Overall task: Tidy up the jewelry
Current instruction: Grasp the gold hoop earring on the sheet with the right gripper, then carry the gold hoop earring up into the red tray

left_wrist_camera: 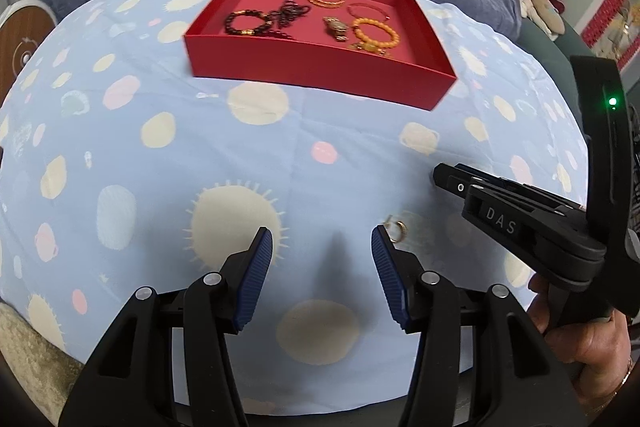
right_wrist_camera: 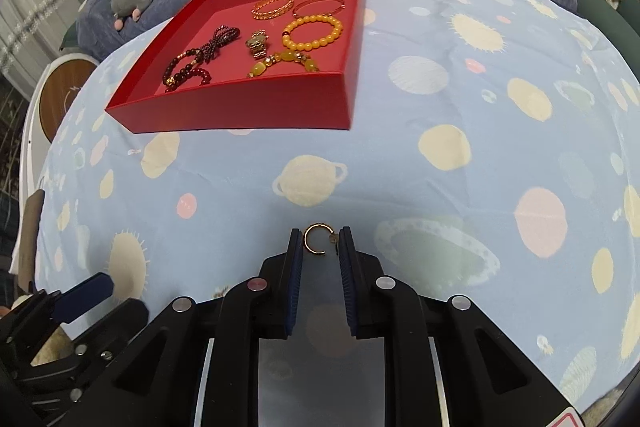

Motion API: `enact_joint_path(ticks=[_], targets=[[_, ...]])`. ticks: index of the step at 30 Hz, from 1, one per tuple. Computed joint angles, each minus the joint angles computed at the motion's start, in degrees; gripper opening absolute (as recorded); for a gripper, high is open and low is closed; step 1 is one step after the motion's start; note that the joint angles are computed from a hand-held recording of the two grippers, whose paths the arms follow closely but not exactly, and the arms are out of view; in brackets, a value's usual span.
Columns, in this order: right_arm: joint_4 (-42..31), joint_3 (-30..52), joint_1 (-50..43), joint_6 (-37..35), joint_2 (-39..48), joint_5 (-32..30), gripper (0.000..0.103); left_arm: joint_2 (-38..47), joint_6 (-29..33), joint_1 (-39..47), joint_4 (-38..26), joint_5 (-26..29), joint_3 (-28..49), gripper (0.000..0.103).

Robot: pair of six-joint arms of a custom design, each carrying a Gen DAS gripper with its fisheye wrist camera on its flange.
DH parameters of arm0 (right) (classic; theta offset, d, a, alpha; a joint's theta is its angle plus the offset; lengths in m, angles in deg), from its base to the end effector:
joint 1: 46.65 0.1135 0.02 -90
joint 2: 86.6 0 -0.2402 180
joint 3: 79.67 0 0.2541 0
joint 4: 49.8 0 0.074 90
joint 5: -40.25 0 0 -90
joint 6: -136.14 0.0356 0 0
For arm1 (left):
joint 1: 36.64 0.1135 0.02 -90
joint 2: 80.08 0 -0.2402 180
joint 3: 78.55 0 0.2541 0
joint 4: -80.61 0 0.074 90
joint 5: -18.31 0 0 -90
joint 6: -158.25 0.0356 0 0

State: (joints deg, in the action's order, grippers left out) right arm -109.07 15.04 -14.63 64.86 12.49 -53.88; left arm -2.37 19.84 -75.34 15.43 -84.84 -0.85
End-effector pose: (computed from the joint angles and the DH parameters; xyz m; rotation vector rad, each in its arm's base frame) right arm 0.3038 0.1930 0.2331 -0.3395 2.7125 0.3632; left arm 0.2147 -0.1616 0.2495 -0.2931 2.6516 -0.1814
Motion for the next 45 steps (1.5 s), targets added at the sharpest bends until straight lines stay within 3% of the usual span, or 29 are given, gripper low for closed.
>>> enact_joint_path(ticks=[10, 16, 21, 24, 31, 45], targets=[[-0.8, -8.55, -3.48, 1.68, -10.0, -1.67, 0.017, 6.94, -0.56, -3.1, 4.32, 1.4, 2.68, 0.049], [-1.27, -10.67, -5.0, 1.49, -12.32, -2.63, 0.017, 10.04, -1.08, -2.74, 6.46, 2.59, 3.28, 0.045], [-1.11, -11.23, -5.48, 1.63, -12.88, -3.1, 0.017, 12.48, -0.15, -3.67, 5.3, 0.26, 5.42, 0.044], [-0.88, -11.35, -5.43, 1.94, -12.81, -3.39, 0.017, 13.37, 0.56, -3.91, 4.8, -0.63, 6.23, 0.033], [-1.03, -11.48, -5.34, 1.84, -12.94, -3.52, 0.017, 13.6, 1.37, -3.8, 4.2, -1.63, 6.39, 0.017], [-1.53, -9.06, -4.08, 2.91, -13.63, -3.92, 0.017, 9.03, 1.25, -2.64, 1.7, -2.29, 5.54, 0.017]])
